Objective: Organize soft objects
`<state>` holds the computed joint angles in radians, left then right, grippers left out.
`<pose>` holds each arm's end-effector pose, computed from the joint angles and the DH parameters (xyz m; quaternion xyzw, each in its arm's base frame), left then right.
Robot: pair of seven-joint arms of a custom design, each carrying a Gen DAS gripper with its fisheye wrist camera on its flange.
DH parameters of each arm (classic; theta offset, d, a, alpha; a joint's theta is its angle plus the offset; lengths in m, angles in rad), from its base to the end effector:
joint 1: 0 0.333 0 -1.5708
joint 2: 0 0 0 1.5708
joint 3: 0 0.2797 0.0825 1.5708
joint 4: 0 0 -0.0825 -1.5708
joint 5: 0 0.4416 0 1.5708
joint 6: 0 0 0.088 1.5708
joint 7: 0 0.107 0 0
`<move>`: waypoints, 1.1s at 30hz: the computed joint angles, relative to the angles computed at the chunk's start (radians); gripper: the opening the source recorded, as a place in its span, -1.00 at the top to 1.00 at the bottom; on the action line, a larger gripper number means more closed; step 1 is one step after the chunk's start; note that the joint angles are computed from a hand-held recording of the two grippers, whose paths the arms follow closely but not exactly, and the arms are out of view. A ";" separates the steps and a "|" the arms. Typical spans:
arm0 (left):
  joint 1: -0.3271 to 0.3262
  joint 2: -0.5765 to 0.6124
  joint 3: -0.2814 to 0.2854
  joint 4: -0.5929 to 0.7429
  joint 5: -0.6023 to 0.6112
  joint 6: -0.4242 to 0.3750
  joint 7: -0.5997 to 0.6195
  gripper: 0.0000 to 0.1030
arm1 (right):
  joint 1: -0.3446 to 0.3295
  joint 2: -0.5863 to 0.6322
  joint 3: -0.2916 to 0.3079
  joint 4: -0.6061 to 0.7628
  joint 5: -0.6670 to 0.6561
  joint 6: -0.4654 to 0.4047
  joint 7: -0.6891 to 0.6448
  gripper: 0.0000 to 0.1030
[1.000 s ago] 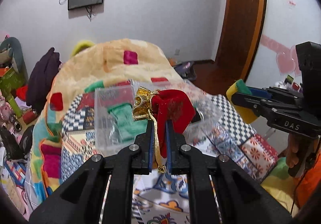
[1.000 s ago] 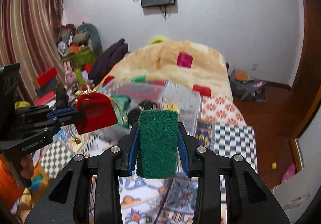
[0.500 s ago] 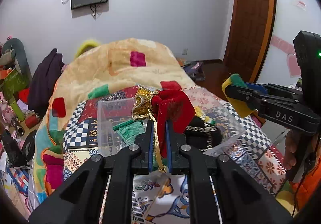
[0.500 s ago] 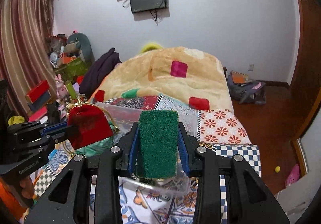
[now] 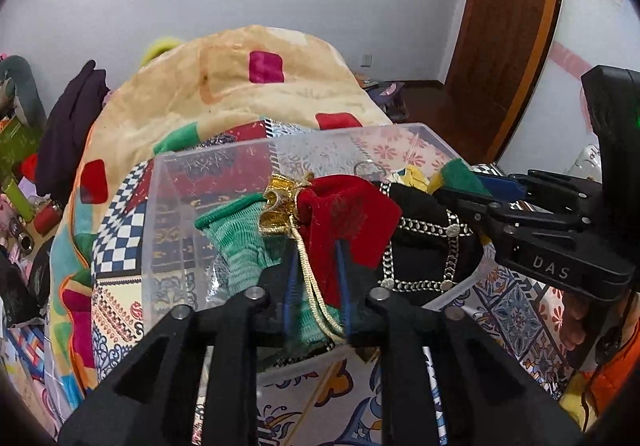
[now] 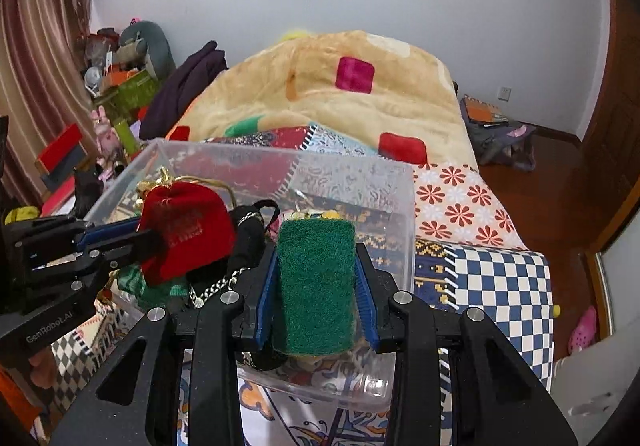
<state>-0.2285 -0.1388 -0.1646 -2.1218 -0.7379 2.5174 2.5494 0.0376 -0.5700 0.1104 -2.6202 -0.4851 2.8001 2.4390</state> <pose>0.5651 -0.2302 0.4697 -0.3134 0.8760 -0.3552 0.0910 0.4756 0.0921 0.4565 -0.5391 0.7442 -0.2752 0.2826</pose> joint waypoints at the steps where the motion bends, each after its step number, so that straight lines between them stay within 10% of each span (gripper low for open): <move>1: 0.001 -0.001 0.000 -0.002 0.006 -0.002 -0.007 0.48 | 0.003 -0.003 -0.002 -0.002 0.003 -0.003 -0.003 0.36; 8: -0.001 -0.045 0.014 -0.043 -0.031 0.008 0.021 -0.01 | 0.018 -0.023 -0.011 -0.001 0.023 -0.045 -0.048 0.04; 33: -0.151 -0.537 0.219 -0.347 -0.426 0.122 0.349 -0.58 | -0.044 -0.492 0.221 -0.174 -0.155 -0.003 0.187 -0.64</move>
<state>-0.3794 -0.6758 0.0540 -2.4693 -1.1636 2.6395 2.8983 -0.0062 -1.0618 0.3312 -2.7938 -0.6401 2.7976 2.6264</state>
